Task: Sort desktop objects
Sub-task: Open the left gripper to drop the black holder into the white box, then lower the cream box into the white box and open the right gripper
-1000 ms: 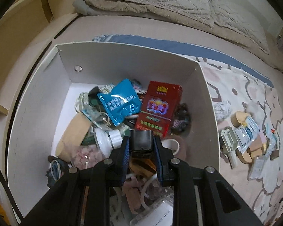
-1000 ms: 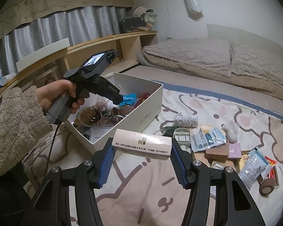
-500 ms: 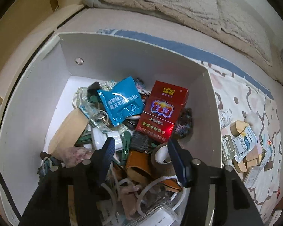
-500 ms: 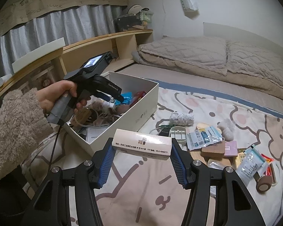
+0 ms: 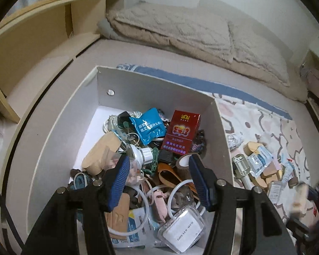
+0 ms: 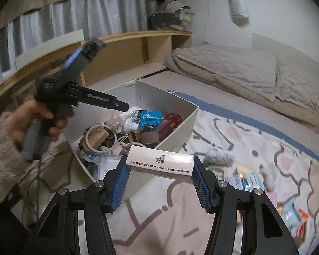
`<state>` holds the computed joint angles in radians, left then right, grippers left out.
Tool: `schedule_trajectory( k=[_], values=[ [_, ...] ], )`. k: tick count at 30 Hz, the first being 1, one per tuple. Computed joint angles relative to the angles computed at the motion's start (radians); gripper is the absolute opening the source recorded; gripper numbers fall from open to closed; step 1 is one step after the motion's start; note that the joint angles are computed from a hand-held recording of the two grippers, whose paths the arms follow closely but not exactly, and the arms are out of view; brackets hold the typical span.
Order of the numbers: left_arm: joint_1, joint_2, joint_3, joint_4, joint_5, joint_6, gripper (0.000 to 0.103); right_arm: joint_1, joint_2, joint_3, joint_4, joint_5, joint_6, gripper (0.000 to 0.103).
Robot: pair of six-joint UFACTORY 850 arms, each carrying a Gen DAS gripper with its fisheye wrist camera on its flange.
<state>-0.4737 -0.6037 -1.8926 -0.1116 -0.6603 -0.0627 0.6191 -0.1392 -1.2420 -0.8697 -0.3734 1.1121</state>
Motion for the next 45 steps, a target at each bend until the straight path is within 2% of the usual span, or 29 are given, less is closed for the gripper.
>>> schedule_trajectory(
  k=[4,11,19,28,33,37,38,40,42,45],
  values=[
    [0.011,0.043,0.059,-0.043,0.05,0.051,0.058,-0.006,-0.098,-0.121,0.109,-0.072,-0.248,0.058],
    [0.033,0.063,0.091,-0.112,0.086,0.112,0.058,-0.01,-0.249,-0.32,0.366,-0.226,-0.723,0.058],
    [0.063,0.085,0.14,-0.186,0.097,0.169,0.058,0.013,-0.377,-0.473,0.502,-0.416,-1.032,0.058],
    [0.086,0.113,0.191,-0.211,0.12,0.197,0.058,0.037,-0.512,-0.657,0.504,-0.648,-1.206,0.058],
    [0.097,0.105,0.187,-0.262,0.106,0.23,0.058,0.032,-0.552,-0.717,0.505,-0.72,-1.22,0.058],
    [0.09,0.106,0.19,-0.223,0.113,0.212,0.058,0.038,-0.57,-0.734,0.45,-0.742,-1.192,0.06],
    [0.09,0.106,0.191,-0.22,0.112,0.211,0.059,0.039,-0.57,-0.733,0.439,-0.741,-1.185,0.071],
    [0.088,0.108,0.194,-0.212,0.117,0.203,0.064,0.045,-0.563,-0.715,0.395,-0.731,-1.159,0.083],
    [0.087,0.11,0.197,-0.21,0.124,0.203,0.066,0.043,-0.561,-0.711,0.387,-0.725,-1.14,0.083],
    [0.085,0.107,0.193,-0.2,0.125,0.192,0.066,0.043,-0.527,-0.664,0.342,-0.671,-1.081,0.084]
  ],
)
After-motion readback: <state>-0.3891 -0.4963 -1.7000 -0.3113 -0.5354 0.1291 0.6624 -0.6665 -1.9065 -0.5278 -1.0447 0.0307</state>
